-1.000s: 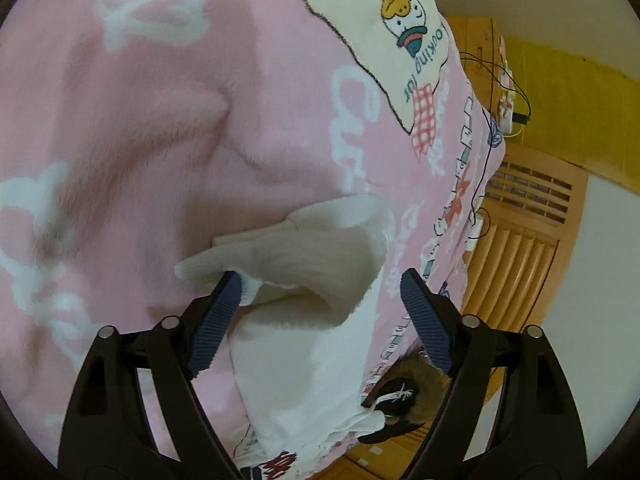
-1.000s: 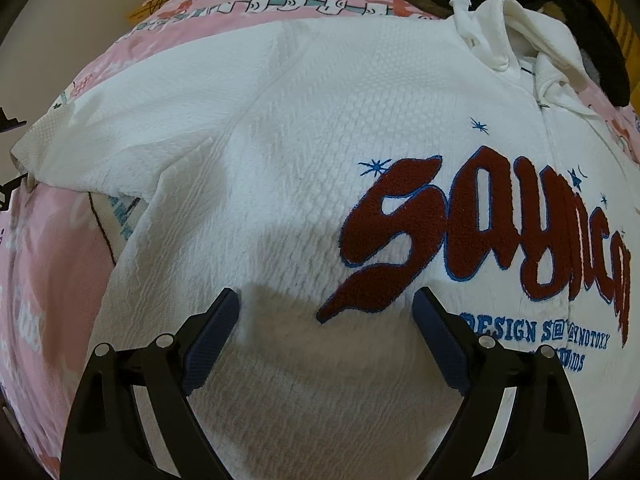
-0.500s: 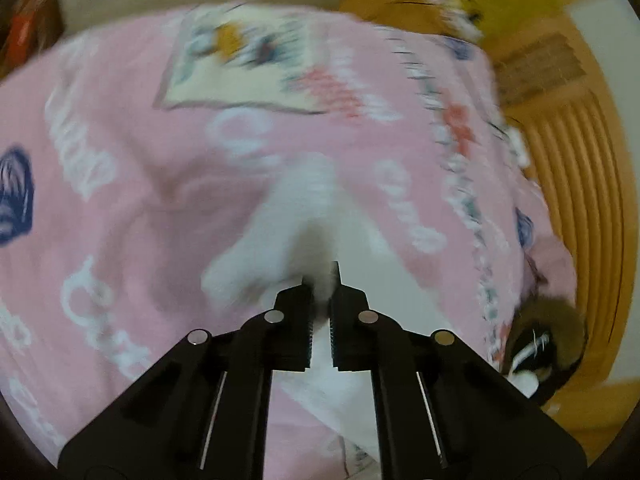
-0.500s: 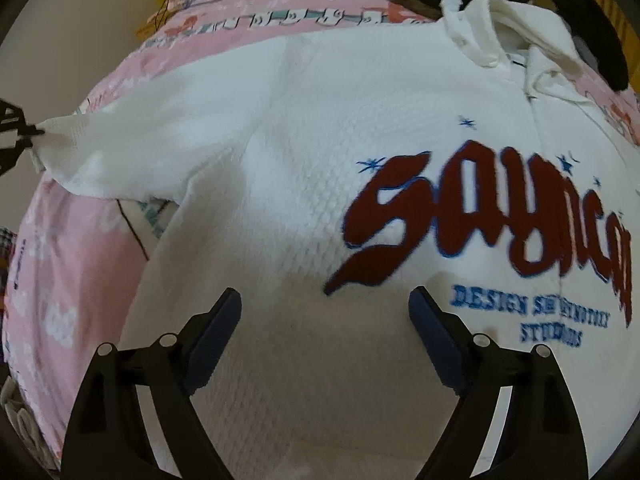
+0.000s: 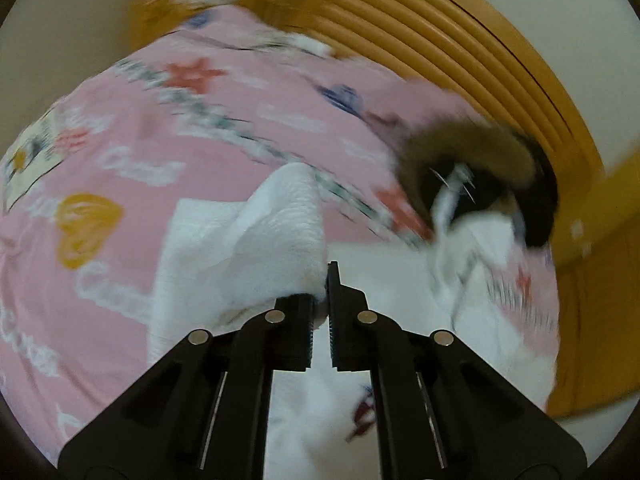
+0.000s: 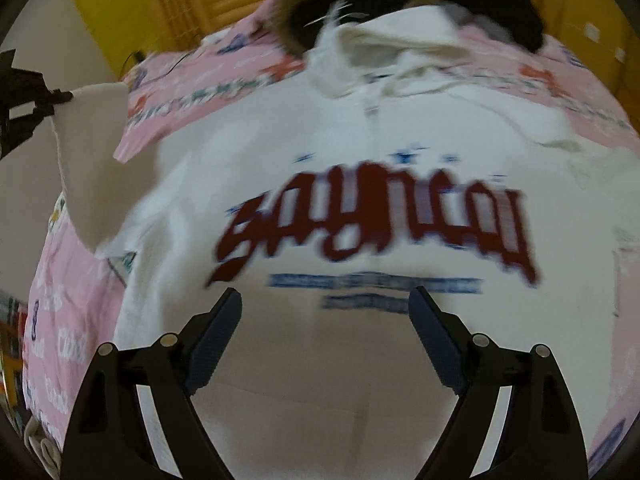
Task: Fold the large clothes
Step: 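Carry the sleeve across the hoodie body and open the left tool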
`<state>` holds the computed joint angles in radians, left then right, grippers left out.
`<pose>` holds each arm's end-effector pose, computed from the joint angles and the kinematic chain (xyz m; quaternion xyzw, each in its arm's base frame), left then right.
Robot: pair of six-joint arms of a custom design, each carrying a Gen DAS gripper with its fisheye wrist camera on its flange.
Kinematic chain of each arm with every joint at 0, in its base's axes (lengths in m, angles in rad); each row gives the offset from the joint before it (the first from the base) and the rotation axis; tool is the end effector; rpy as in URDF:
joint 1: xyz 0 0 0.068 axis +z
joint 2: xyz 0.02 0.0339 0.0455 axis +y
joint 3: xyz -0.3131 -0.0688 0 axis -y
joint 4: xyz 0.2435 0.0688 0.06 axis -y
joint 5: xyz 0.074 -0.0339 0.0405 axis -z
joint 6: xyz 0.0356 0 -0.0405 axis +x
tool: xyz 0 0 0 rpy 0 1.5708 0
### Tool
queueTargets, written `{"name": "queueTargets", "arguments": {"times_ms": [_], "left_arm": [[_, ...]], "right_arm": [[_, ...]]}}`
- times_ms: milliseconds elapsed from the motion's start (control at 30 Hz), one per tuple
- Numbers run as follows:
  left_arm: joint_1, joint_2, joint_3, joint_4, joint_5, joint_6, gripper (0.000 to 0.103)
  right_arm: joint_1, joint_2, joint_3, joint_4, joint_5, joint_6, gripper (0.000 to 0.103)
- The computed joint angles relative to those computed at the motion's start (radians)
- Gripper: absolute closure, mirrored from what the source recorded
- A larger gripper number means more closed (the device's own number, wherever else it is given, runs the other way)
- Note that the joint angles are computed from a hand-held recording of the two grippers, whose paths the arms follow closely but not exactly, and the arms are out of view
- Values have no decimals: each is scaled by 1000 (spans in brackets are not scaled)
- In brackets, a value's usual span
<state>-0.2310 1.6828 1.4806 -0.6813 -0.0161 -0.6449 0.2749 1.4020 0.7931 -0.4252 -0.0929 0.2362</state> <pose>0.3653 -0.0853 0.3498 -0.1961 0.9209 -0.1360 0.3083 0.2469 0.0731 0.2380 -0.0309 0.9628 0.1103 0.2449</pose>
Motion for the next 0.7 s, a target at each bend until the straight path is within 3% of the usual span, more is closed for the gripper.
{"name": "queueTargets", "arguments": {"times_ms": [233,433,567,700], "left_arm": [[-376,217,172,-12,-106,-18,98],[-601,431,364,-60,-167,-54,98],[-653,540,456,-102,-205,-29,98],[-656,633,510,-164,-146,5,97]], "right_arm": [[-401,-122,-8,-121,-96,-246,21],[-662,-110,-19,-105,-110,-436,21],[-767,-49,-15,-75,-117,-496,21],[-799,-12,-13,-52,-109,-543,21]]}}
